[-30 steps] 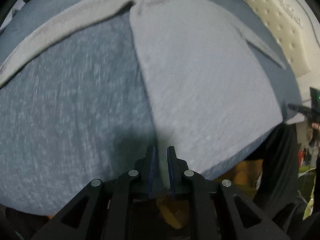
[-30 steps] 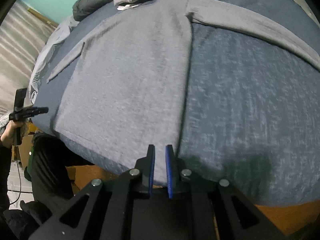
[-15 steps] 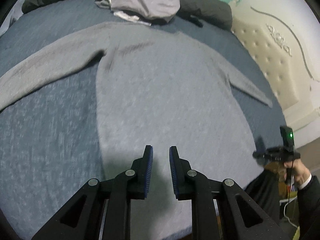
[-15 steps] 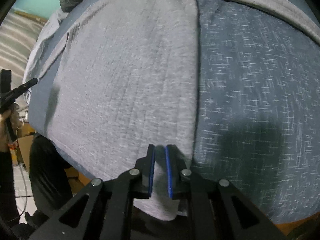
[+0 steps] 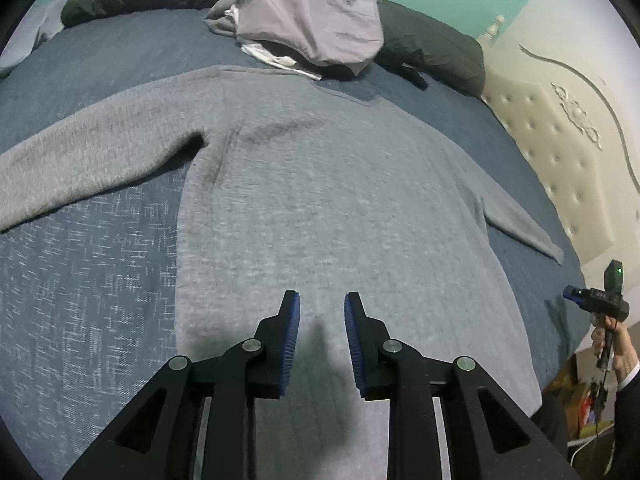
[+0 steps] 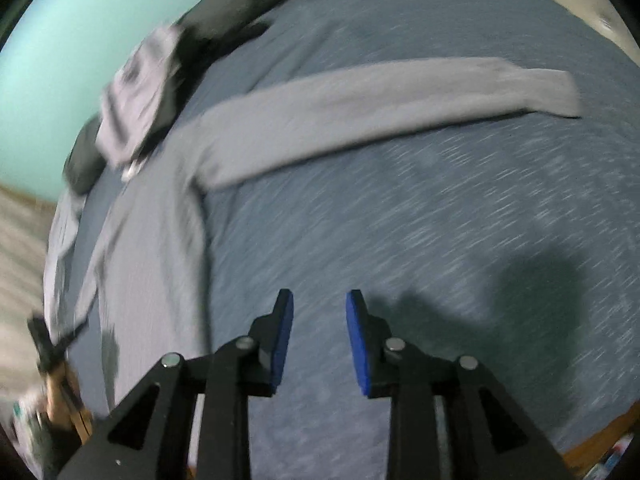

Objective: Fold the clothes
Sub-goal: 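Open both grippers and release the sweater hem, then reach the right gripper to the other sleeve cuff and grasp it, then lift the held cuff across the sweater body and open the right gripper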

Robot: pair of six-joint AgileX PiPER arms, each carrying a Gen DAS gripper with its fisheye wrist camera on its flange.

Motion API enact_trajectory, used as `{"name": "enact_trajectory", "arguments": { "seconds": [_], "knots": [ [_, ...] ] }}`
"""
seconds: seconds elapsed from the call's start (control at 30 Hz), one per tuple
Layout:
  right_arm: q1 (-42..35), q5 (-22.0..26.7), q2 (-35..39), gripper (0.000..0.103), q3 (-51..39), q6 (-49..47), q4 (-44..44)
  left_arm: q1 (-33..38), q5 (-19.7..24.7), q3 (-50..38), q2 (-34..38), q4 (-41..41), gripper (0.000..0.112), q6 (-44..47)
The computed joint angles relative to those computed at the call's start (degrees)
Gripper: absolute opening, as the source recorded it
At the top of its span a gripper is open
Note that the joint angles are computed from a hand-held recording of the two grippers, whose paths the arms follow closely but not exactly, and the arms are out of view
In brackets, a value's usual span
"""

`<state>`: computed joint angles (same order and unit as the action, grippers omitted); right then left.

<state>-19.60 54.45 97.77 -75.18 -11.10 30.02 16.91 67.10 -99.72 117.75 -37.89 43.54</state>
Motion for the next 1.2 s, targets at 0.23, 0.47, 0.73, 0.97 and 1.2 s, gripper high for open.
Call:
{"name": "enact_trajectory", "arguments": {
  "seconds": [0.23,0.47,0.73,0.97,1.2],
  "knots": [
    [-11.1,-4.5,6.9,0.042,-5.3,0.7,4.3,-1.5,-3.7,2.1,0.3,-0.4,0.033,0.5],
    [-17.1,-9.5,12.1,0.051,-8.3,-0.1,10.8,-2.1,-5.1,2.9,1.5,-0.7,0.034,-0.2],
    [-16.9,-11.7,18.8,0.051,-15.0,3.7,10.7,-2.5,-7.5,4.2,2.1,0.4,0.036,-1.3],
    [-15.2,-15.3,21.9,0.051,-18.8,6.3,8.8,-2.7,-9.4,5.9,1.9,0.2,0.036,-1.9],
    [-12.3,-22.1,22.2,0.008,-18.3,7.6,3.2,-2.2,-10.5,7.5,1.4,0.7,0.036,-1.6]
  ]
}}
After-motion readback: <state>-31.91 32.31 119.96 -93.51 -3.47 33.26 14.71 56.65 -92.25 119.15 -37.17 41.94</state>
